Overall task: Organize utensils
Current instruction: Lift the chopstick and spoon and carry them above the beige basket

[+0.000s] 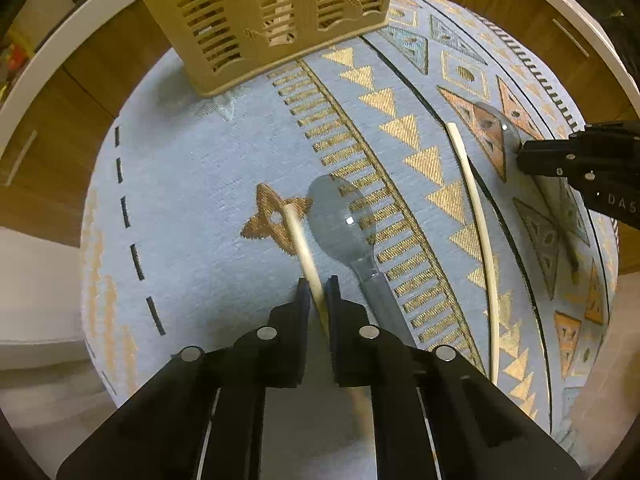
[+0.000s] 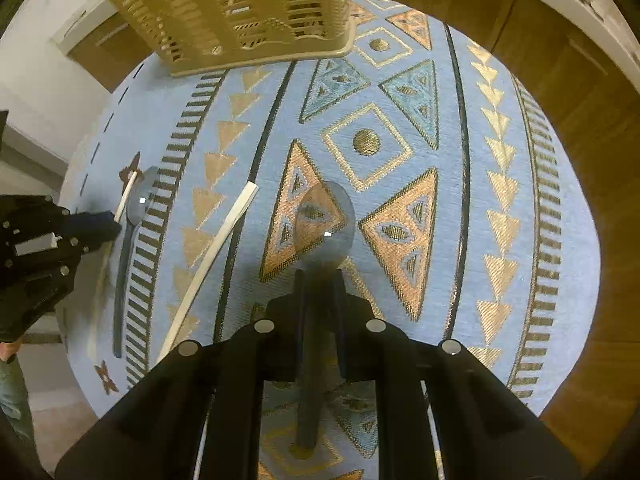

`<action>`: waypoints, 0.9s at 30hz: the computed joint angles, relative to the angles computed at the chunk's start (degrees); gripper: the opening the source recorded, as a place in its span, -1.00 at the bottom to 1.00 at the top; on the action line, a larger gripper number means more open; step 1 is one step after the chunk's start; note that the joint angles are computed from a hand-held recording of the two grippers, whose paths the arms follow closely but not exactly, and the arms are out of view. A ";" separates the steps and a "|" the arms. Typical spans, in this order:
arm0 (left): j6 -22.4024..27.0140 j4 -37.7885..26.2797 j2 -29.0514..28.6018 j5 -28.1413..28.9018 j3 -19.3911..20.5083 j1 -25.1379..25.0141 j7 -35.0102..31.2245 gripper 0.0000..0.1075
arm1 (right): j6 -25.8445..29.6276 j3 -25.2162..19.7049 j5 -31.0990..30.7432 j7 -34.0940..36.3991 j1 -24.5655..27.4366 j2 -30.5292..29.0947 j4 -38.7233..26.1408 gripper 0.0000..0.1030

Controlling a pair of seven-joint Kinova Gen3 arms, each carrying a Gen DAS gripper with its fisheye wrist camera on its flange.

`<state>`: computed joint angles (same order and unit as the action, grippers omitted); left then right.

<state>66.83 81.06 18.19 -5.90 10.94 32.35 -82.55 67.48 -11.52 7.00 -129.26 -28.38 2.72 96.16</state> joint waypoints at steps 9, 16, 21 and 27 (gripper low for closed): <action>-14.06 10.48 -7.97 10.53 0.62 -6.89 -2.64 -0.94 | -7.67 -1.07 -0.07 -0.55 0.80 -5.81 5.19 -0.81; -25.44 16.44 -16.42 16.55 1.05 -9.61 -5.34 -0.94 | -12.36 -4.81 4.55 -4.20 1.78 -11.64 7.32 -0.81; -31.83 19.23 -21.60 21.31 0.38 -10.94 -8.17 -0.94 | -15.24 -7.31 8.97 -7.64 3.19 -13.65 6.66 -0.81; -39.34 20.13 -25.31 18.72 1.61 -11.30 -3.99 -0.94 | -17.19 -11.42 15.42 -12.17 5.35 -15.46 5.43 -0.81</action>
